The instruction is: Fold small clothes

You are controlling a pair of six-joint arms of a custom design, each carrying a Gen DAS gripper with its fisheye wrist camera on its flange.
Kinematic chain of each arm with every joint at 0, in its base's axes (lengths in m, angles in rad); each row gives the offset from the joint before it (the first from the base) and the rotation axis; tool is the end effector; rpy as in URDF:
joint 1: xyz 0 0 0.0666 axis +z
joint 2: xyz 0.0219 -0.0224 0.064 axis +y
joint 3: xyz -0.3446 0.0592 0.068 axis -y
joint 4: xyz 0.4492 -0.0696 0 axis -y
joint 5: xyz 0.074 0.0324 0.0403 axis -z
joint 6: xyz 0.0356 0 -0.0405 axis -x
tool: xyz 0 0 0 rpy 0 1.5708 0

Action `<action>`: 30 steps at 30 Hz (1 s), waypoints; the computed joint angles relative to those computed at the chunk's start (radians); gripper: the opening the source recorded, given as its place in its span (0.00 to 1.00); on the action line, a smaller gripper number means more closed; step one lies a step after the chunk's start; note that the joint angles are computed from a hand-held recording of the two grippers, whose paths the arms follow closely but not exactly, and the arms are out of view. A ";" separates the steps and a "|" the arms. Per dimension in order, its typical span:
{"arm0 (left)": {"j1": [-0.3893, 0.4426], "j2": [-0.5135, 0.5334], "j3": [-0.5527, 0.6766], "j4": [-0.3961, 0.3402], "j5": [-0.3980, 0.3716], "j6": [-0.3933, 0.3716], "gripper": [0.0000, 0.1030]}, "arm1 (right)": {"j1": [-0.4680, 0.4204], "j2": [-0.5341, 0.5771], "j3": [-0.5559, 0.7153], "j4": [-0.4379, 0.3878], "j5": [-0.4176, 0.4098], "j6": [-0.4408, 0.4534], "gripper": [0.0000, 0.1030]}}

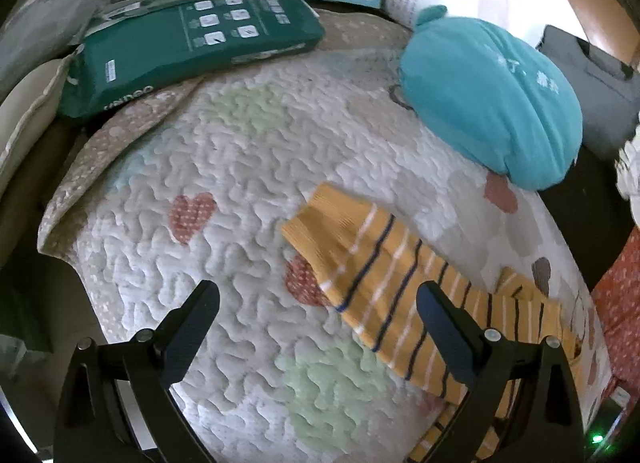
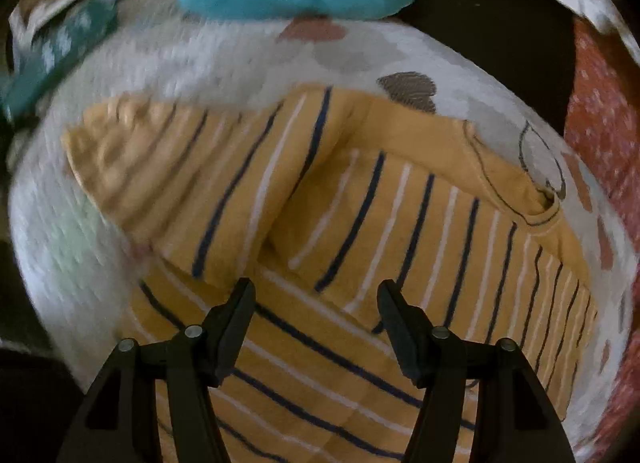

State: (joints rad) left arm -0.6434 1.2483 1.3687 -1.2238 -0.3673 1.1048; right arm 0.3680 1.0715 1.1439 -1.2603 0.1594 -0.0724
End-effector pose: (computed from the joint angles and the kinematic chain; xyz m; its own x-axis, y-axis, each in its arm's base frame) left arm 0.3845 -0.2728 0.4371 -0.7055 -0.5132 -0.4888 -0.4447 0.8576 -0.2585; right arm 0.3803 0.1401 0.3969 -0.8849 -0.2646 -0.3833 -0.2365 0.9642 -0.1198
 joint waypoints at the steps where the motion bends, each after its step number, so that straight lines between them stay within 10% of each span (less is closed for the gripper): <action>1: -0.003 0.005 0.004 -0.002 -0.001 -0.002 0.96 | 0.011 0.001 -0.014 0.021 0.036 0.022 0.66; 3: -0.012 0.016 0.016 -0.010 -0.010 -0.007 0.96 | 0.010 0.009 -0.026 0.062 0.070 0.042 0.63; 6: -0.026 0.028 0.030 -0.023 -0.028 -0.015 0.96 | -0.023 0.035 -0.011 0.073 0.011 -0.012 0.09; 7: -0.031 0.032 0.034 -0.027 -0.035 -0.019 0.96 | -0.033 0.033 -0.006 0.071 0.007 -0.044 0.08; 12: -0.057 0.046 0.050 -0.036 -0.063 -0.038 0.96 | -0.167 -0.065 -0.018 0.086 -0.010 -0.094 0.07; 24: -0.160 0.108 0.104 -0.019 -0.064 -0.118 0.96 | -0.913 -0.163 -0.051 -0.030 0.207 -0.002 0.10; 30: -0.228 0.089 0.062 -0.019 -0.062 -0.110 0.96 | -1.130 -0.318 -0.158 -0.069 -0.044 0.030 0.47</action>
